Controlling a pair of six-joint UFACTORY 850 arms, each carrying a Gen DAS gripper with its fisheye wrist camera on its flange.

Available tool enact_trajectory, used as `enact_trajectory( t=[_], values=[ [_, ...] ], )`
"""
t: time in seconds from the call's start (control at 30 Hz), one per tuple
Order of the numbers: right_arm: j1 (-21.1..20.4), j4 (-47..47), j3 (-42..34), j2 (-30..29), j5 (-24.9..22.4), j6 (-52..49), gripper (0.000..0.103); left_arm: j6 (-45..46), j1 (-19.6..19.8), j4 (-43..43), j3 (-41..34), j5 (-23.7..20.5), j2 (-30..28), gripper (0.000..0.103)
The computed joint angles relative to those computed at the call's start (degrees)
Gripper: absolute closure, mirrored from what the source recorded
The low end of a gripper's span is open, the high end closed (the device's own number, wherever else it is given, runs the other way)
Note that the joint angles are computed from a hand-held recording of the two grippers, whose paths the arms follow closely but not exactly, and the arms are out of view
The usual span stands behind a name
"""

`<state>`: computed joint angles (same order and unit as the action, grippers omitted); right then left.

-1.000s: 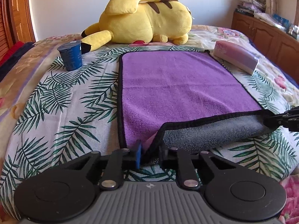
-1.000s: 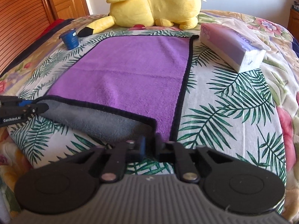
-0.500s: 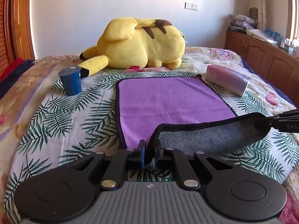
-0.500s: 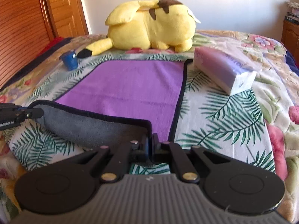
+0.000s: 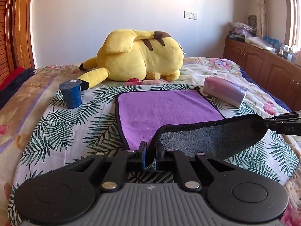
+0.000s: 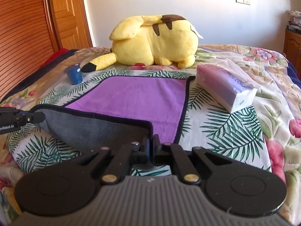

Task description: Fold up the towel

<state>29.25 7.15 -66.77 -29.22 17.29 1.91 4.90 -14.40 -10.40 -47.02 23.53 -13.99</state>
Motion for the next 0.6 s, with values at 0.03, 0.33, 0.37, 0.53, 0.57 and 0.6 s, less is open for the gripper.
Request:
enact_trajectory(
  t=[0.03,0.33,0.37,0.53,0.57,0.6],
  values=[
    [0.0,-0.1,0.1,0.1,0.2,0.2,0.099,-0.1,0.0,0.1,0.0,0.0,0.1,0.103],
    [-0.2,-2.4,0.5,0.6,2.0,1.9,0.099,2.9,-0.5,-2.7,-0.1,0.1,0.8,0.103],
    [-0.1,-2.4,0.6,0.7,2.3,1.8,0.099,3.0,-0.5,-2.6,-0.1,0.3,0.9,0.103],
    [0.0,-2.8,0.7,1.0,3.4,1.7,0.099,3.9,-0.6,-3.3,-0.3,0.6,1.0,0.103],
    [0.0,-2.9,0.7,1.0,3.6,1.8,0.099,3.9,-0.6,-3.2,-0.4,0.6,0.9,0.103],
    [-0.1,-3.1,0.7,1.0,3.7,1.8,0.099,3.5,-0.5,-2.6,-0.6,0.6,0.7,0.103]
  ],
)
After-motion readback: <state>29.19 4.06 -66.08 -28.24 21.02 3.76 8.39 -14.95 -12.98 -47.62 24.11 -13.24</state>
